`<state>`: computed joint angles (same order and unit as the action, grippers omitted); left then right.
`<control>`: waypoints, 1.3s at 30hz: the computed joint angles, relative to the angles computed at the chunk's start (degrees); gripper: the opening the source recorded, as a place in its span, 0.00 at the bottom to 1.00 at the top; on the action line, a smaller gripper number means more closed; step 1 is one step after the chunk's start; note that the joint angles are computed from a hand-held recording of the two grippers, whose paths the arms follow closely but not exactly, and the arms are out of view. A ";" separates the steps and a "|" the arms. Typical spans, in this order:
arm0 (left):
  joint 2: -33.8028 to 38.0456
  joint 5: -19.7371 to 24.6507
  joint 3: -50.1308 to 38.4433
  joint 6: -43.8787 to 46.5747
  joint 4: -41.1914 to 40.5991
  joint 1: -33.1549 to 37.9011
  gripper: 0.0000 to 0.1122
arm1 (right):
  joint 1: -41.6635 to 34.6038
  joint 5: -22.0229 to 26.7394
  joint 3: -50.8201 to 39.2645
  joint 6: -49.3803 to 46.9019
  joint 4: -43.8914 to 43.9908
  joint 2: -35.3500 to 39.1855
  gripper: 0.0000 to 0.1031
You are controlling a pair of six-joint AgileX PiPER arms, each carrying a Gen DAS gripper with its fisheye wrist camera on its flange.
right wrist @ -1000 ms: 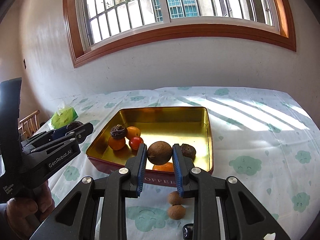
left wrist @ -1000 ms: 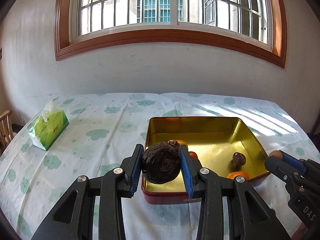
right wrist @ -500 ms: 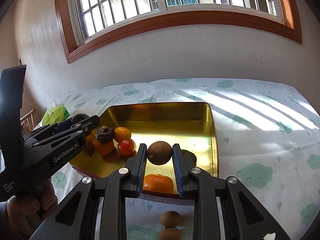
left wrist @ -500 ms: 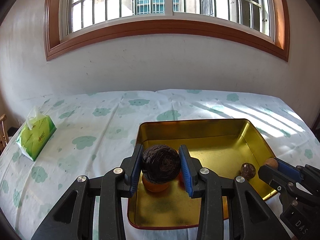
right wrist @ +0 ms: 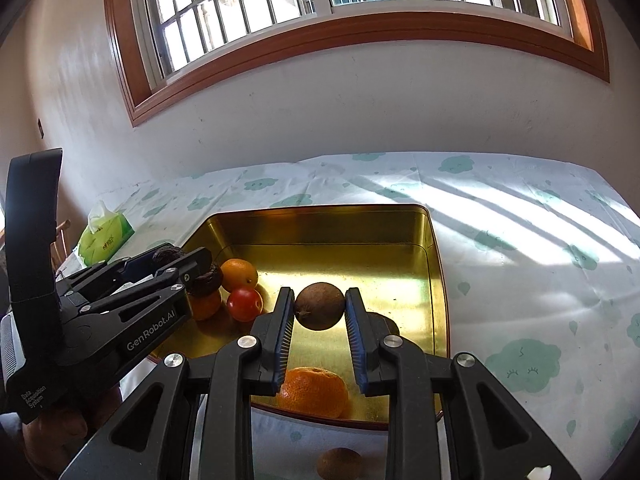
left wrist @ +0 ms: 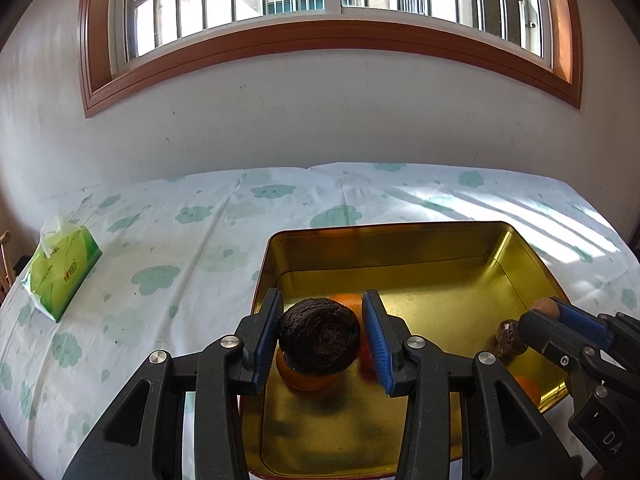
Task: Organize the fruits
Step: 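Open the left tool to drop the dark fruit while the right tool drops the brown fruit into the tin, then grasp two stacked brown round fruits with the left tool while the right tool grasps the black round fruit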
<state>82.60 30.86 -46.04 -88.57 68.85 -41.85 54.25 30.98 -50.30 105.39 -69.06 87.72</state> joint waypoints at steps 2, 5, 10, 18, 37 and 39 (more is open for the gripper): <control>0.12 0.23 0.21 -1.41 1.36 -0.14 0.49 | -0.50 -0.74 0.15 0.88 -0.96 -0.03 0.25; 0.14 1.28 0.66 -4.17 4.37 -0.91 0.60 | -0.62 -0.73 -0.12 1.39 -1.77 0.10 0.26; 0.32 2.00 1.04 -6.27 6.88 -1.45 0.64 | -0.33 -0.50 0.09 2.26 -2.26 -0.69 0.26; -0.06 3.20 1.36 -6.35 6.76 -2.39 0.64 | 3.21 3.32 2.91 5.43 -3.09 -5.78 0.34; -14.30 12.87 10.90 -1.09 -7.18 -27.13 0.64 | 23.06 10.64 20.99 -0.56 14.76 -21.31 0.39; -13.81 14.29 10.68 -0.93 -9.29 -29.63 0.64 | 20.27 7.33 19.88 -3.38 14.99 -18.68 0.39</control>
